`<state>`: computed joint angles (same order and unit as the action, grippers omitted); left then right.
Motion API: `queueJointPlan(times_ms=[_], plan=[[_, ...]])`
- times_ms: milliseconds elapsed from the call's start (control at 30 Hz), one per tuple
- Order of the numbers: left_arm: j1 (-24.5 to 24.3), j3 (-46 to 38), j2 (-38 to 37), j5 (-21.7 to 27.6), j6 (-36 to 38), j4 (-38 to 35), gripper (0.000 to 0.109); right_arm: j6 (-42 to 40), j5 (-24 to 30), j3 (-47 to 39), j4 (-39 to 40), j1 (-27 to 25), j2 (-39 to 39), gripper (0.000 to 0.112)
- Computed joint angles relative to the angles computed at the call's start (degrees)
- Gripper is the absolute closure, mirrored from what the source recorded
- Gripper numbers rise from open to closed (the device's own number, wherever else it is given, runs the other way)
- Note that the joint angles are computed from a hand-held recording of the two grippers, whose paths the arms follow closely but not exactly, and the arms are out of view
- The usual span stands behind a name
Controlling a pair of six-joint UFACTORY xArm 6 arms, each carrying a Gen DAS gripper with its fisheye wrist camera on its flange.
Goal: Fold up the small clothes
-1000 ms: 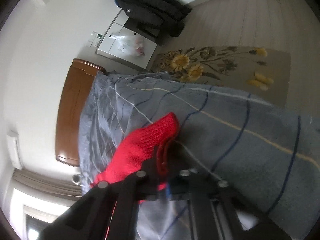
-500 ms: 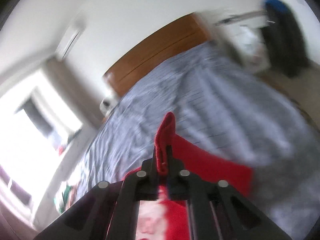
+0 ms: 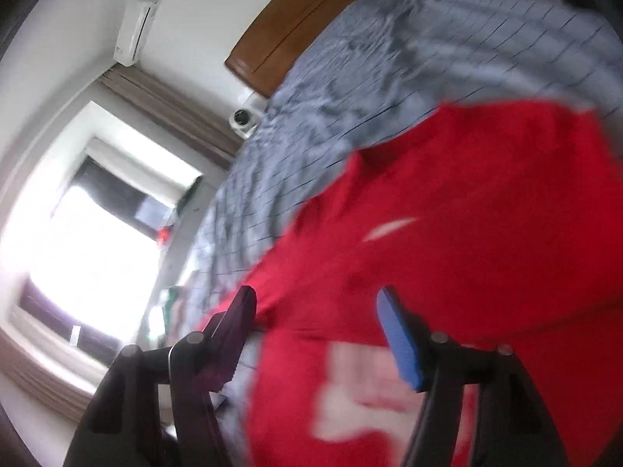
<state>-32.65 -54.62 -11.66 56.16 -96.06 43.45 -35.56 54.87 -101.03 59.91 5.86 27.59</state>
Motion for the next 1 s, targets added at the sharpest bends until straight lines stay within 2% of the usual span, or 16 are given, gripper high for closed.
queueJointPlan(times_ms=[200,267,400,500,567,633,1000], plan=[[-1.09,-2.59,2.65,1.94,2.23,0.81,0.006,-7.82,-10.68,8.71,-8.26,-9.82,-5.02,0.047],[-1.46,-3.03,3.15,2.67,2.63,1.04,0.006,-7.77,-12.6,6.99,-9.54,-11.97,-3.57,0.047],[-1.52,-3.09,3.5,2.99,2.67,1.07,0.006,-8.57,-16.24,4.9,-6.95,-17.09,-0.17,0.045],[-1.82,-3.37,3.94,3.65,2.47,1.32,0.006,-6.89,-15.43,3.39,-4.2,-20.62,2.63,0.043],[-2.12,-3.72,4.34,4.3,2.44,1.53,0.006,-10.04,-11.35,3.51,4.01,-22.89,4.07,0.043],[-2.33,-4.11,4.8,4.85,2.41,1.7,0.006,-13.87,-10.45,3.93,9.76,-23.68,4.21,0.043],[-2.16,-4.06,4.97,4.36,1.89,1.54,0.006,-15.93,-12.48,5.54,11.34,-22.49,3.42,0.043]])
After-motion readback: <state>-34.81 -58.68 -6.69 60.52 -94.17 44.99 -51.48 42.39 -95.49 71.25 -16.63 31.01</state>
